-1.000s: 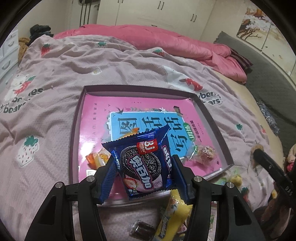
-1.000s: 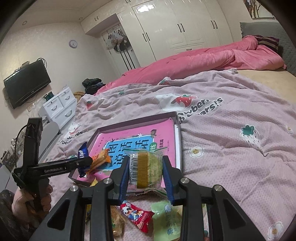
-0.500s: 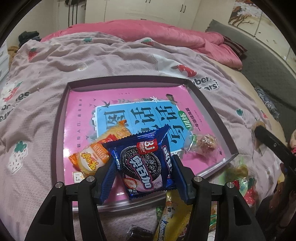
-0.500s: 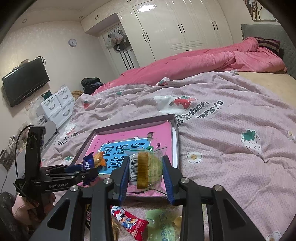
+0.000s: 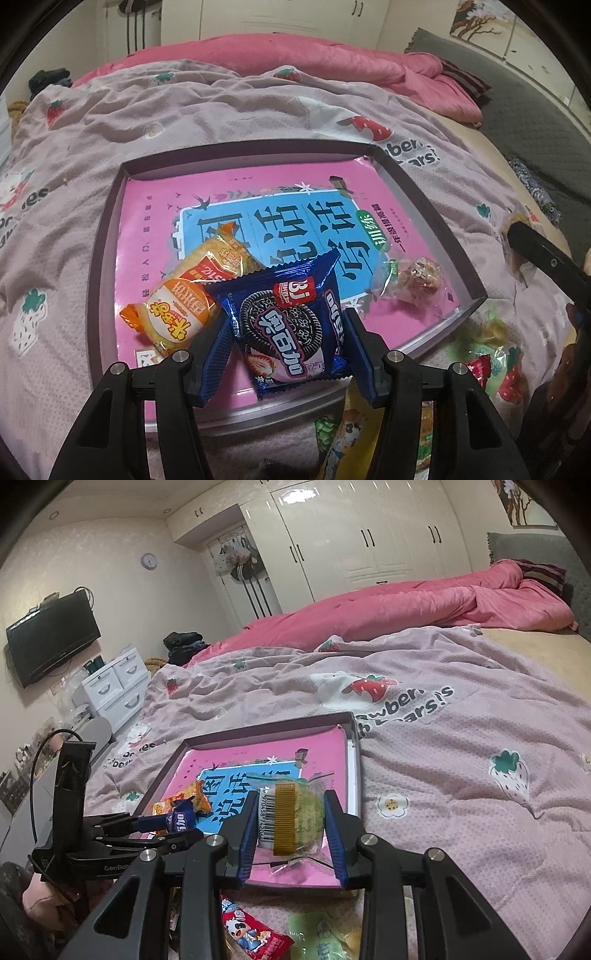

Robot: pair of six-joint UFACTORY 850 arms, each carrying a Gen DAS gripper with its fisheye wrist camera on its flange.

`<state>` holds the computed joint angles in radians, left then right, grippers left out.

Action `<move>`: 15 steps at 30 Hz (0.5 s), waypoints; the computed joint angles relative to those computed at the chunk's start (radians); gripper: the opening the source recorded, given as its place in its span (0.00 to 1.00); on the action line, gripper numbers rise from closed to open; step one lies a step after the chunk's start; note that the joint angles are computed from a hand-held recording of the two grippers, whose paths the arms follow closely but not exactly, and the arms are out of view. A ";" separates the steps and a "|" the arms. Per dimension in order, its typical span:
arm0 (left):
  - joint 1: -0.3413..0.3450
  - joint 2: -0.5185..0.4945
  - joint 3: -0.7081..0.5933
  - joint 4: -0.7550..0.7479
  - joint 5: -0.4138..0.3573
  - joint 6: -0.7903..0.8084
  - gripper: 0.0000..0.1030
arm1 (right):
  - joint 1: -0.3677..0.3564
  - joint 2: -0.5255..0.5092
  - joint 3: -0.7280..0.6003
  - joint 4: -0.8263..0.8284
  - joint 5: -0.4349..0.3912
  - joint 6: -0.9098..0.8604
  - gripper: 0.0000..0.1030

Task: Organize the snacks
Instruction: 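Lower the blue biscuit pack onto the workbook with the left tool while the right tool lowers the bread pack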

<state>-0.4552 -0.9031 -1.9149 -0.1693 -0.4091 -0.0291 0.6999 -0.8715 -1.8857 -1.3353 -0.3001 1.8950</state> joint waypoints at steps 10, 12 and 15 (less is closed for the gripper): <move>-0.005 -0.006 -0.011 0.025 -0.007 -0.018 0.58 | -0.002 -0.045 -0.067 0.133 -0.012 -0.150 0.33; -0.005 -0.007 -0.012 0.025 -0.007 -0.015 0.58 | -0.005 -0.055 -0.082 0.171 -0.014 -0.192 0.33; -0.006 -0.006 -0.009 0.028 -0.003 -0.015 0.58 | -0.007 -0.071 -0.103 0.238 -0.009 -0.259 0.33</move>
